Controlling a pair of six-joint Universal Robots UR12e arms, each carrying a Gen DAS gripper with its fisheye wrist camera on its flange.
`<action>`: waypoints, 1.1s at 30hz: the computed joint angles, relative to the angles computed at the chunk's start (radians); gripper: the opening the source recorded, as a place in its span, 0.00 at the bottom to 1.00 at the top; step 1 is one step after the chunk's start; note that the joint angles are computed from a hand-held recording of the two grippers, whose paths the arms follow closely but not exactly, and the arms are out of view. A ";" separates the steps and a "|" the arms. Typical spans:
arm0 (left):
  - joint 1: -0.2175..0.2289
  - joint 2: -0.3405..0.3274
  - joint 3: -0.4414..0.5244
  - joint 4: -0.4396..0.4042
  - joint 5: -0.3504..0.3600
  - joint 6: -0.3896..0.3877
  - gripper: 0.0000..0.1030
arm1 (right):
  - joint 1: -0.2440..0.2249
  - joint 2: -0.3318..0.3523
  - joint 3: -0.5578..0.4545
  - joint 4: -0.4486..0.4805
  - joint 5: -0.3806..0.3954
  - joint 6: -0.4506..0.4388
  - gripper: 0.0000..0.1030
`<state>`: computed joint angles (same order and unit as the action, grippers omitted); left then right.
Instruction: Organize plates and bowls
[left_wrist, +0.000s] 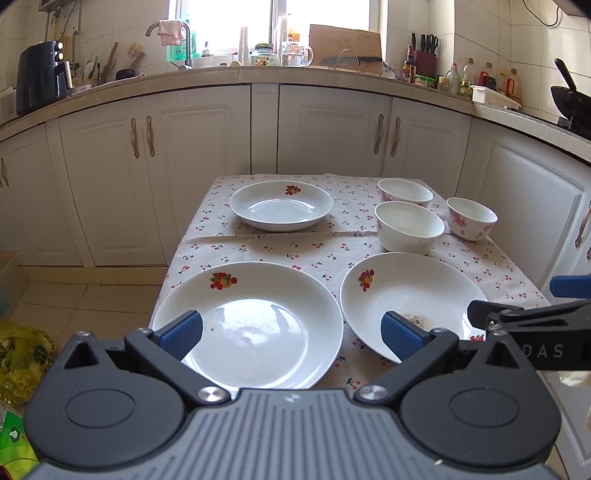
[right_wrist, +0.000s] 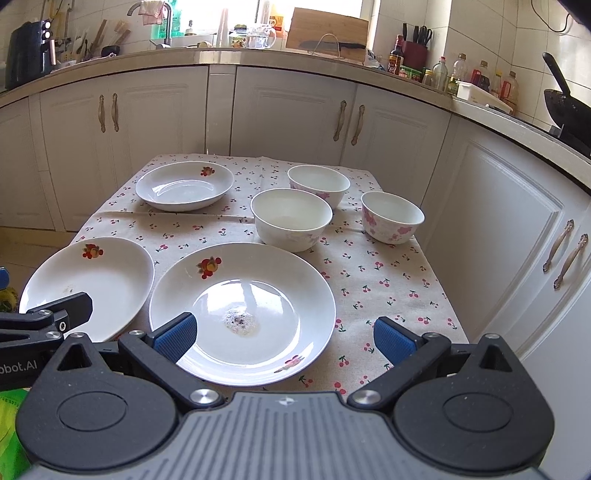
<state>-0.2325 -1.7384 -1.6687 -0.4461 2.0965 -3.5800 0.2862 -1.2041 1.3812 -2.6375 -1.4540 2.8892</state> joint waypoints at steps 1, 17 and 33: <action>0.003 0.001 -0.003 0.005 -0.001 0.009 0.99 | -0.003 0.002 -0.002 -0.006 0.019 -0.009 1.00; 0.080 0.075 -0.154 0.041 -0.133 0.118 0.99 | -0.045 0.086 -0.105 -0.002 0.372 -0.162 1.00; 0.143 0.062 -0.161 0.004 -0.304 0.202 0.99 | -0.007 0.155 -0.240 0.237 0.361 -0.209 1.00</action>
<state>-0.0890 -1.6768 -1.8296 -0.4426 1.7929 -3.3784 0.2794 -1.0493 1.1409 -2.4005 -1.0925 2.6805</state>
